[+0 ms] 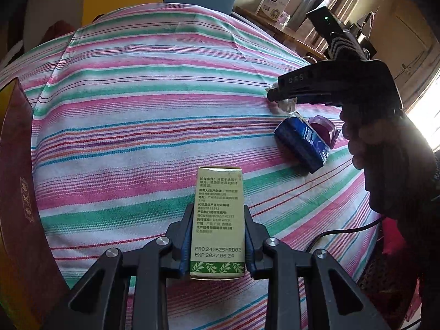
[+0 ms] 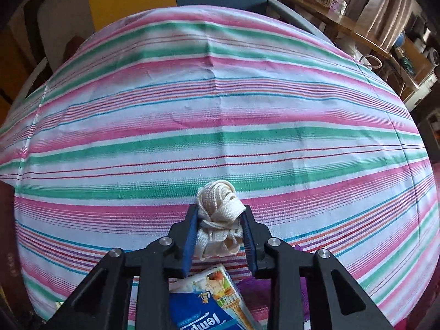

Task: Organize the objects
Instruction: 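Lift the green box with the left gripper while the right gripper grasps the knotted white rope, then release the green box into the tray with the left gripper while the right holds the rope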

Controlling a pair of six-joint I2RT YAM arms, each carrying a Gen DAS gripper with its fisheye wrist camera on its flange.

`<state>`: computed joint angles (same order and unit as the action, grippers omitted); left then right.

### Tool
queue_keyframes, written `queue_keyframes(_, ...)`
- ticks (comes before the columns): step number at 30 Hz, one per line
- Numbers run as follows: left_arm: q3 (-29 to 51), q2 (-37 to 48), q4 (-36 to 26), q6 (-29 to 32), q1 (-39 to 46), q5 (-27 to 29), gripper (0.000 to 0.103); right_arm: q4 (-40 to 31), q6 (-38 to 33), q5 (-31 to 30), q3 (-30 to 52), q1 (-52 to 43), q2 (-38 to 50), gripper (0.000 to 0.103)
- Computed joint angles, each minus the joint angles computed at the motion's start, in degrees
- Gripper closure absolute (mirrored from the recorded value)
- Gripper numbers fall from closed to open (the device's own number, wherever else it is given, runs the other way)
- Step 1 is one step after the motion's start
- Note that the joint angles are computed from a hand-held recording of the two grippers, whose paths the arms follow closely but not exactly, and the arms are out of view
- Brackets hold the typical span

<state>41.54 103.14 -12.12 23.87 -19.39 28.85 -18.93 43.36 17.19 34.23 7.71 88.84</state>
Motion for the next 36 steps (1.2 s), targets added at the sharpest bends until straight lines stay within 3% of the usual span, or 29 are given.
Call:
queue_keyframes(6,-0.32,-0.28,-0.11,0.38,0.49,0.36,0.073,-0.25,5.36,1.19,-4.46,8.65,-14.04,0.073)
queue_keyframes(10,-0.34,-2.01,-1.92,0.63,0.0,-0.97,0.073,2.06,11.28,1.42,-6.27,17.07,-16.34,0.073)
queue_keyframes(16,-4.58,-16.07,-9.76,8.87,5.57,3.63,0.073,5.28,15.14,1.34,-5.88,24.74,-8.89,0.073)
queue_keyframes(22,-1.7,-23.7,-25.83,21.58,19.94,10.83,0.073,8.58,8.75,-0.71,-2.72,26.07,-1.39,0.073)
queue_keyframes(27,6.49,-18.25,-34.85,32.23,34.93,12.7,0.073,7.57,7.53,0.18,-0.94,28.17,0.94,0.073)
queue_keyframes(36,19.35,1.19,-32.53,27.58,45.02,6.09,0.073,6.48,6.61,0.13,0.79,29.06,3.22,0.073)
